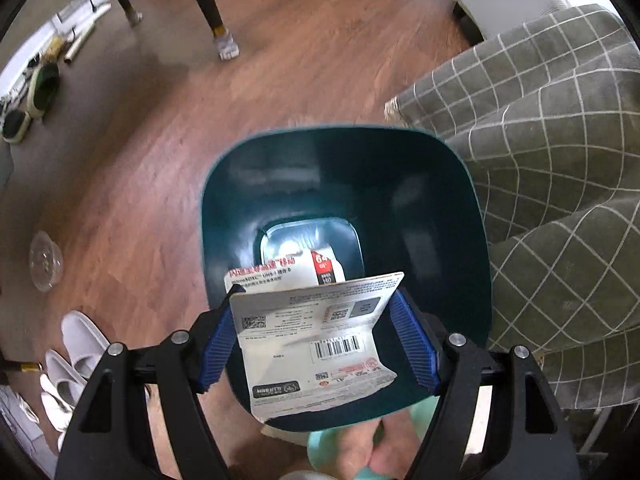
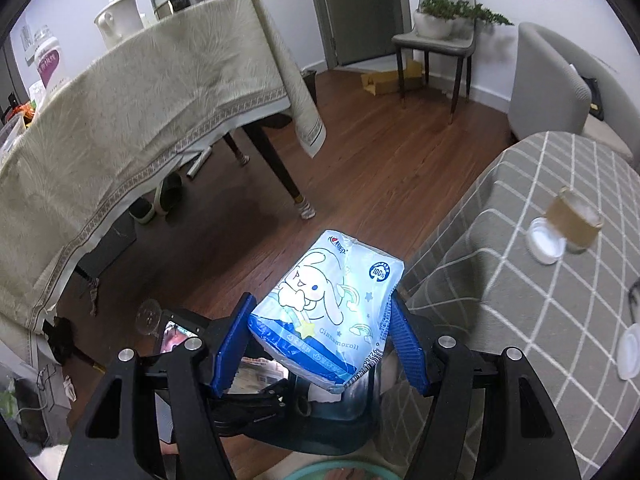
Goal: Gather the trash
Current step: 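Carry the card sheet and tissue pack over the bin and release both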
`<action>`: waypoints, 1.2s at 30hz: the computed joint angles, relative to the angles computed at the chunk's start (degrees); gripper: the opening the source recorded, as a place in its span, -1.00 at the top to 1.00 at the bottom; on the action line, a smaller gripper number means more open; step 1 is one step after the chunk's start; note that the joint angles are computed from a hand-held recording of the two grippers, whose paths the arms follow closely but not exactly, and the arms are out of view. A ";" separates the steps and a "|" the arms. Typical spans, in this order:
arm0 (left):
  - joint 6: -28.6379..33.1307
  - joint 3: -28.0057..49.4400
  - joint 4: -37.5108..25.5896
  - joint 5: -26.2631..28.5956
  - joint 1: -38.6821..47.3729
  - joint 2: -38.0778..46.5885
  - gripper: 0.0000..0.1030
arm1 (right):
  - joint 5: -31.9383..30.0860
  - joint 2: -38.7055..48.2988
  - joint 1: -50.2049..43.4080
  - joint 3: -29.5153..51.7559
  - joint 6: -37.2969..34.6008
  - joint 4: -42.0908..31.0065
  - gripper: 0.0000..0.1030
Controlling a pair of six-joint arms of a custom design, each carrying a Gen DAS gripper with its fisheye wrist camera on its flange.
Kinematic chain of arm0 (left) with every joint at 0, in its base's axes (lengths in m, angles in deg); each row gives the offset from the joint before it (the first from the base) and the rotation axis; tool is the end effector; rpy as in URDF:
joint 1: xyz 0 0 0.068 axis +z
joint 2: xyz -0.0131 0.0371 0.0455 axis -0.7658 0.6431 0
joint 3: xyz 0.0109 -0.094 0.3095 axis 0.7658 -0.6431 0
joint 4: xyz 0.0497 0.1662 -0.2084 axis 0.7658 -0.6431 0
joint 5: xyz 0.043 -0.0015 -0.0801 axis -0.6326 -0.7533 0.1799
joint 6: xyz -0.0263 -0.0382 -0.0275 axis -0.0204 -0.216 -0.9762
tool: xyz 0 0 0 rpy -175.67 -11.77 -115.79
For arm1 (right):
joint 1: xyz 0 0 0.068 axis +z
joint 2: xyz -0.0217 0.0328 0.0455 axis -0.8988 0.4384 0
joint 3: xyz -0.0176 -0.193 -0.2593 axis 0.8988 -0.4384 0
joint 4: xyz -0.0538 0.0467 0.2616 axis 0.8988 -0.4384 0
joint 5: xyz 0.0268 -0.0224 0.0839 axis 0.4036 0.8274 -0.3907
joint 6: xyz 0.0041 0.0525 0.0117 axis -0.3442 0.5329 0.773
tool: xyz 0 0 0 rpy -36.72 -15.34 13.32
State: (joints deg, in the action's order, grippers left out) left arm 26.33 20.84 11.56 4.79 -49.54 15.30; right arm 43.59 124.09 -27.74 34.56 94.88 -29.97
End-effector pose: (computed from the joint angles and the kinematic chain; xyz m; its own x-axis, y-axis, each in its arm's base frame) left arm 0.2304 -0.0056 0.1290 -0.9668 0.2010 -0.1581 0.2277 0.9580 -0.1745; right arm 0.1933 0.1336 0.3062 -0.8025 0.0610 -0.5936 -0.0736 0.9770 0.1999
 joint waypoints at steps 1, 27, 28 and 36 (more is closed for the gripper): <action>0.00 0.13 -0.39 -0.09 -0.12 0.44 -0.48 | -0.73 0.50 -0.23 -0.14 0.09 0.37 -0.30; 8.18 4.33 -5.00 10.16 16.44 -16.63 -0.24 | -8.28 19.25 0.11 -6.13 0.81 10.23 -0.30; 8.03 4.47 -4.60 10.45 16.30 -17.10 -0.22 | -8.34 19.81 0.17 -6.39 0.71 10.38 -0.30; 7.27 5.02 -3.74 13.10 15.18 -23.06 0.05 | -9.75 23.37 1.57 -9.06 -0.50 14.07 -0.30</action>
State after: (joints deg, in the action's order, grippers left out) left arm 33.60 25.86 7.82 17.89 -34.36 -7.75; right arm 33.85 147.47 -26.17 25.50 94.38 -15.90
